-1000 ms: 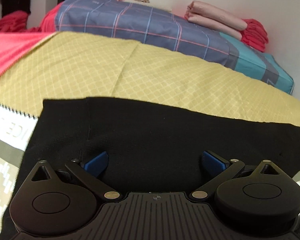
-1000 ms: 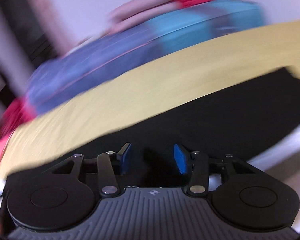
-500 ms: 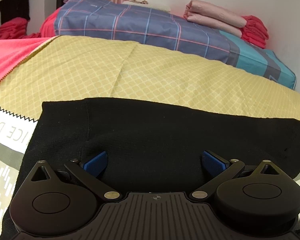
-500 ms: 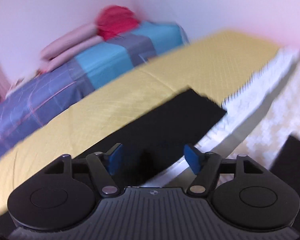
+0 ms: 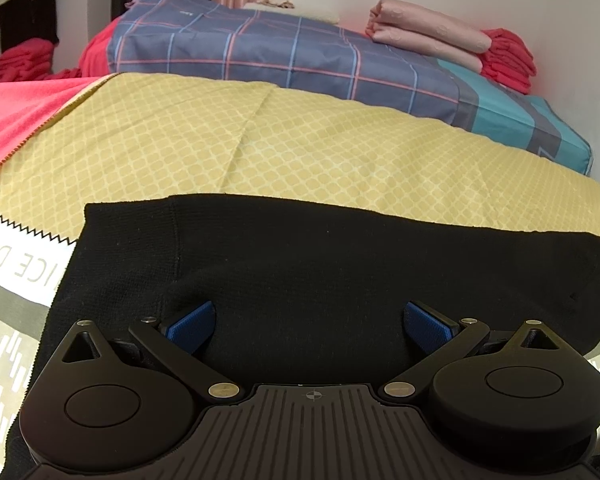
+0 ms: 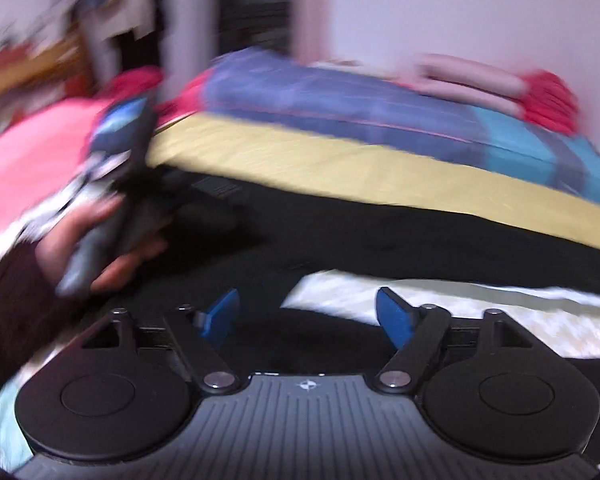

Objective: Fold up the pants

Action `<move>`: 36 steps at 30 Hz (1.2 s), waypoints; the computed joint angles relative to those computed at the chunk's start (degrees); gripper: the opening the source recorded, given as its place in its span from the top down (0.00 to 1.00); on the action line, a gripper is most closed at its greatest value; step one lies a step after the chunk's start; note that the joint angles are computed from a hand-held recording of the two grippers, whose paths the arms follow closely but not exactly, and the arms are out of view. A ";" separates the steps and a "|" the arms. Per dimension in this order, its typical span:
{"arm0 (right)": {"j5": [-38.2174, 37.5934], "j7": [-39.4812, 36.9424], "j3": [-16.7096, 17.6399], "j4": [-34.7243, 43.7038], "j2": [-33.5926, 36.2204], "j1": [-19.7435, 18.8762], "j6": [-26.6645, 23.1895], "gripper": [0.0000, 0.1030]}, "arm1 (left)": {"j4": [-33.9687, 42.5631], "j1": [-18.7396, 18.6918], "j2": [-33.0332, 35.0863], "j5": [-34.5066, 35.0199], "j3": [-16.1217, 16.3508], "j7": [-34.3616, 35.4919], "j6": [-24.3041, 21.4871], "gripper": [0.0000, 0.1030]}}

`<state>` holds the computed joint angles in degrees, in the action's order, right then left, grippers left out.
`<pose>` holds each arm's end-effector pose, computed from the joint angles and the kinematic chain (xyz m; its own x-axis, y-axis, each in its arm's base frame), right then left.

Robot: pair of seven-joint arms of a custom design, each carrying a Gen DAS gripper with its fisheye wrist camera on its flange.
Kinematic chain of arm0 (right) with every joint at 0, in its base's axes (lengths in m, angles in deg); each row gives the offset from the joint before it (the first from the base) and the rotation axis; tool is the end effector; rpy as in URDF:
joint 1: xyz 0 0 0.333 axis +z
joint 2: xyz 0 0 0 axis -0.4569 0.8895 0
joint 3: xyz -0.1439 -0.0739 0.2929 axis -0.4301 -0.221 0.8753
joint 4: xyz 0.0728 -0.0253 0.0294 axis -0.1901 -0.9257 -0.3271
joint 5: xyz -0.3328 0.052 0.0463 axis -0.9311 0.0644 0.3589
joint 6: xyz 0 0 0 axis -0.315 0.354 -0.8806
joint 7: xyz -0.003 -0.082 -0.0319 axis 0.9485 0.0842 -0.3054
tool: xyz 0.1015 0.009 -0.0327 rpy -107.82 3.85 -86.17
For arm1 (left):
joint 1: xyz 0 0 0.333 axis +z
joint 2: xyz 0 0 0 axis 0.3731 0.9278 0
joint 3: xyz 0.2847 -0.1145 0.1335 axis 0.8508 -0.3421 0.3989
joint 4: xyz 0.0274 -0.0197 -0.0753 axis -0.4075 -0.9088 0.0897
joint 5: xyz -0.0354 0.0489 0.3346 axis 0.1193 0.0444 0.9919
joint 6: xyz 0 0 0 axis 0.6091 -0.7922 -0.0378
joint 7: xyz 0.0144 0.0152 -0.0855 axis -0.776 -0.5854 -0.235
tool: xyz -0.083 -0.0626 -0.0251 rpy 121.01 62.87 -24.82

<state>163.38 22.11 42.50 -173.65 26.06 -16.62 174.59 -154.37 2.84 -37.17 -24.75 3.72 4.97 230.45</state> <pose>0.4963 0.0348 0.4884 0.4838 -0.8751 0.0138 -0.5314 -0.3062 -0.7898 0.6342 -0.2694 0.4402 0.0700 -0.9868 0.1464 -0.7282 -0.1508 -0.6685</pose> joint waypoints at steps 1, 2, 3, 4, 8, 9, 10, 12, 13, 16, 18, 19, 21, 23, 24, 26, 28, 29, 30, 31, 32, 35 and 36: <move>-4.98 3.38 0.40 -1.09 -0.41 0.06 -1.35 0.19 | -0.14 0.05 -0.05 -0.01 -0.01 0.01 0.15 0.00; -11.49 8.82 1.01 -2.82 -1.19 0.15 -1.67 0.19 | -0.24 0.07 -0.10 -0.02 0.00 0.01 0.26 0.00; -17.55 13.75 1.36 -3.98 -0.87 0.02 -1.16 0.19 | -0.33 0.10 -0.16 -0.03 0.01 0.02 0.36 0.00; -24.52 19.78 1.68 -5.17 -0.60 -0.28 -0.41 0.19 | -0.40 0.10 -0.19 -0.02 0.03 0.01 0.45 0.00; -28.73 27.63 -1.13 -5.74 -1.39 -2.00 -7.03 0.17 | -0.46 0.14 -0.21 -0.09 0.04 0.15 0.54 0.00; -29.53 29.98 -1.65 -5.41 -1.84 -2.65 -8.78 0.17 | -0.52 0.06 -0.25 -0.02 0.12 0.05 0.51 0.00; -29.02 30.75 -2.08 -5.35 -2.22 -3.01 -9.27 0.17 | -0.48 -0.03 -0.26 0.08 0.18 0.07 0.34 0.00; -25.39 29.45 -2.96 -6.30 -3.38 -3.24 -8.20 0.17 | -0.22 -0.21 -0.17 0.29 0.23 0.17 -0.14 0.00; -22.91 28.30 -3.42 -6.72 -4.13 -3.20 -7.74 0.17 | -0.13 -0.27 -0.14 0.39 0.25 0.20 -0.33 0.00; -17.30 26.05 -4.10 -5.81 -2.66 -3.33 -5.49 0.16 | -0.06 -0.29 -0.12 0.61 0.21 0.21 -0.55 0.00; -19.00 29.51 -3.77 -5.70 -1.26 -4.34 -3.66 0.16 | -0.05 -0.24 -0.10 0.61 0.14 0.14 -0.48 0.00; -20.32 31.37 -2.95 -5.87 -0.62 -5.71 -3.06 0.17 | -0.01 -0.18 -0.05 0.56 0.08 0.14 -0.38 0.00; -15.94 25.99 -4.49 -6.65 -1.78 -5.30 -4.18 0.17 | 0.02 -0.18 -0.02 0.54 0.10 0.02 -0.26 0.00; -17.55 26.81 -4.45 -7.97 -3.21 -6.00 -3.80 0.17 | 0.20 -0.30 0.09 0.63 0.18 -0.02 -0.43 0.00; -17.32 26.43 -4.62 -8.59 -3.87 -6.15 -3.05 0.17 | 0.12 -0.37 0.03 0.77 0.27 -0.08 -0.51 0.00; -13.26 23.60 -5.51 -8.83 -4.71 -5.79 -1.64 0.16 | 0.38 -0.64 0.12 1.13 0.42 -0.12 -1.04 0.00; -6.25 19.92 -6.40 -7.79 -4.45 -5.35 -0.24 0.14 | 0.68 -0.82 0.25 1.47 0.47 -0.11 -1.59 0.00; -3.09 18.84 -6.47 -7.12 -3.86 -5.34 0.65 0.14 | 0.80 -0.88 0.30 1.62 0.48 -0.14 -1.79 0.00; -1.45 18.61 -6.64 -6.40 -3.22 -5.81 0.60 0.14 | 0.83 -0.88 0.31 1.74 0.47 -0.16 -1.88 0.00; -0.90 18.67 -6.77 -5.83 -2.55 -6.46 0.05 0.14 | 0.84 -0.85 0.31 1.83 0.44 -0.19 -1.91 0.00; -1.73 19.61 -6.75 -5.54 -1.82 -7.27 0.05 0.14 | 0.83 -0.80 0.31 1.88 0.41 -0.23 -1.90 0.00; -6.25 24.61 -6.45 -6.35 -0.57 -9.25 2.13 0.19 | 0.84 -0.74 0.32 1.96 0.31 -0.38 -1.85 0.00; -2.72 20.59 -7.09 -6.41 -1.36 -9.72 0.37 0.19 | 0.87 -0.79 0.31 2.00 0.32 -0.49 -1.88 0.00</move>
<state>160.66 42.70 35.40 -180.06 24.71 -26.34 174.96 -153.50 2.05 -36.85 -22.74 4.04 4.47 228.57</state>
